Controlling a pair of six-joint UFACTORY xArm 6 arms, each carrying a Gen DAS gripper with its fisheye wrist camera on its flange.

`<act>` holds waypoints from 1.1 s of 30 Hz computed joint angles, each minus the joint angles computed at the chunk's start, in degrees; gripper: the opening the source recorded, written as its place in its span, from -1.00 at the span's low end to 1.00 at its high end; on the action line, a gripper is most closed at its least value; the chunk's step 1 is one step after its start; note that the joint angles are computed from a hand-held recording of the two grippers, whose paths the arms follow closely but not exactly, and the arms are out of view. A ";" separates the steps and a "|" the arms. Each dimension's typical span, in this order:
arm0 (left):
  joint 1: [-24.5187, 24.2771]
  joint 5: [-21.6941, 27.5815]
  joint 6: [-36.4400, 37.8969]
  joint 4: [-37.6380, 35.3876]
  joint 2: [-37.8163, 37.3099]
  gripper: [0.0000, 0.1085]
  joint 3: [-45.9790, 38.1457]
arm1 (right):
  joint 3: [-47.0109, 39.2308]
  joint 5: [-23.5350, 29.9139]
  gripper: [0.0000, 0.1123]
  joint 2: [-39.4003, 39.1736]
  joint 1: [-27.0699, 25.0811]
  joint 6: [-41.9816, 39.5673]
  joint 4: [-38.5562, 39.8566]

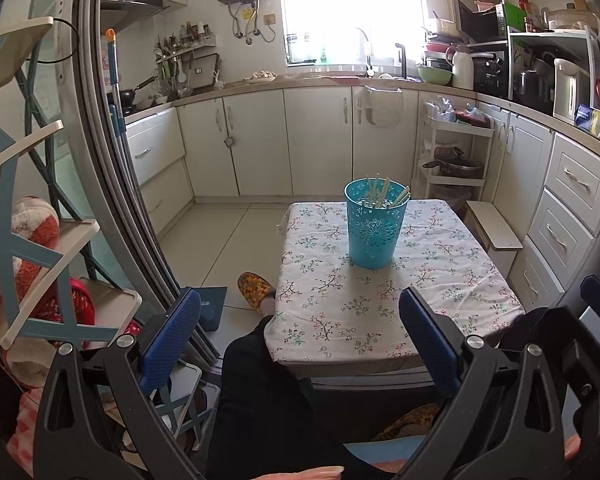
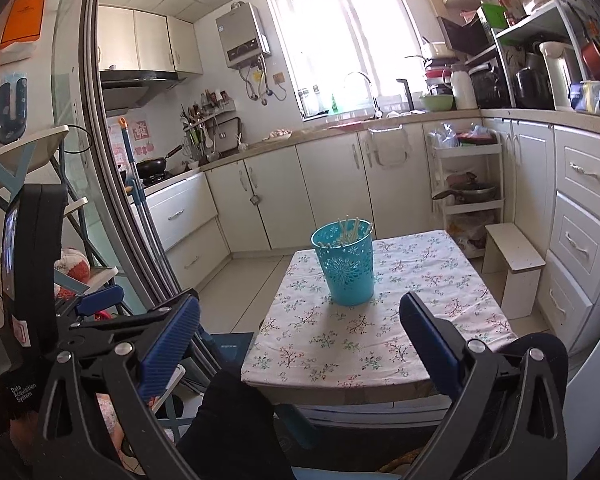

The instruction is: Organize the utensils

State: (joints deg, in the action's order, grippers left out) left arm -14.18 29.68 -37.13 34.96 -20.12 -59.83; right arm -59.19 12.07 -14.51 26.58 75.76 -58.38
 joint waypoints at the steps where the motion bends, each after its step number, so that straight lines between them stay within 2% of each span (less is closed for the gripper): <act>1: 0.05 -0.07 -0.25 0.21 -0.25 0.76 0.26 | -0.12 0.22 0.71 0.00 0.17 0.45 -0.50; 15: 1.05 -0.91 -0.57 -0.71 -1.78 0.76 2.09 | 0.13 1.28 0.71 -0.55 1.15 0.51 -1.39; 33: 1.91 -2.22 -1.06 -1.26 -3.24 0.76 3.88 | -0.29 2.19 0.71 -0.96 2.11 4.05 -6.27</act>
